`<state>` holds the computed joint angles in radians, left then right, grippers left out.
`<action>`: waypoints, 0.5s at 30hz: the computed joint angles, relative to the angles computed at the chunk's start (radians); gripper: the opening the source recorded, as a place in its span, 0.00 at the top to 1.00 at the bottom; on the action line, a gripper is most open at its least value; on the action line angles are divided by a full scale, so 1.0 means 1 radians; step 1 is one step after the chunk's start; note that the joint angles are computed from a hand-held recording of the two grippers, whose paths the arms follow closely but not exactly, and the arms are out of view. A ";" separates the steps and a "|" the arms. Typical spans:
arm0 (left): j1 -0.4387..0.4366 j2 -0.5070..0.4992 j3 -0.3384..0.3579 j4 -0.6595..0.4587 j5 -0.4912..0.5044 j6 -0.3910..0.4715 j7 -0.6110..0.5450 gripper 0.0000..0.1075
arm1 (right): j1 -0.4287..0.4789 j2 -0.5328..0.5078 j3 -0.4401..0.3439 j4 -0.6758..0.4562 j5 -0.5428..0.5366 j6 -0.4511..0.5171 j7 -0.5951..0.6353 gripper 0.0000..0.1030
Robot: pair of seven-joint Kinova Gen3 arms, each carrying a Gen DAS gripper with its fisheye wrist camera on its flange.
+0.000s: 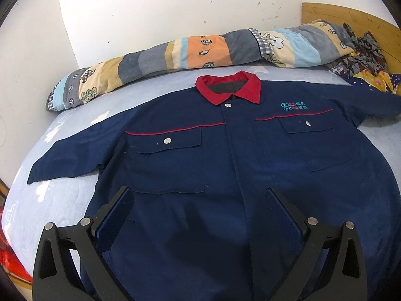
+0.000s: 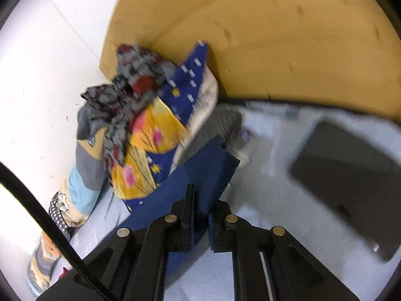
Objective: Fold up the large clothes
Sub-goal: 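Grasp the navy sleeve cuff with the right tool and lift it, then fold the held sleeve across the jacket front with the right tool, release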
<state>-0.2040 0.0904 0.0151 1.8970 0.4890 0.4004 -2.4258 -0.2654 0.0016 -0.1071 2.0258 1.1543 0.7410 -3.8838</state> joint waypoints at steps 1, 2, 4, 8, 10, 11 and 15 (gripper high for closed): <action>-0.005 -0.002 0.001 0.002 0.010 0.001 -0.011 0.04 | -0.003 -0.005 -0.002 -0.025 -0.019 0.025 0.041 0.91; -0.008 -0.006 0.001 0.005 0.020 -0.001 -0.021 0.04 | 0.006 -0.007 -0.011 -0.053 -0.030 0.039 0.081 0.91; -0.013 -0.008 0.000 0.006 0.038 0.000 -0.039 0.04 | 0.072 0.013 -0.083 -0.140 -0.052 0.089 0.163 0.91; -0.020 -0.008 -0.006 0.001 0.059 0.007 -0.057 0.04 | 0.188 0.058 -0.225 -0.325 -0.089 0.174 0.325 0.91; -0.026 -0.011 -0.008 -0.001 0.078 0.011 -0.072 0.04 | 0.144 0.081 -0.210 -0.418 -0.092 0.215 0.407 0.91; -0.030 -0.012 -0.010 -0.004 0.090 0.019 -0.083 0.04 | 0.098 0.094 -0.177 -0.464 -0.096 0.232 0.447 0.91; -0.045 -0.023 -0.021 -0.003 0.145 0.032 -0.138 0.04 | -0.087 0.153 -0.044 -0.649 -0.120 0.272 0.610 0.92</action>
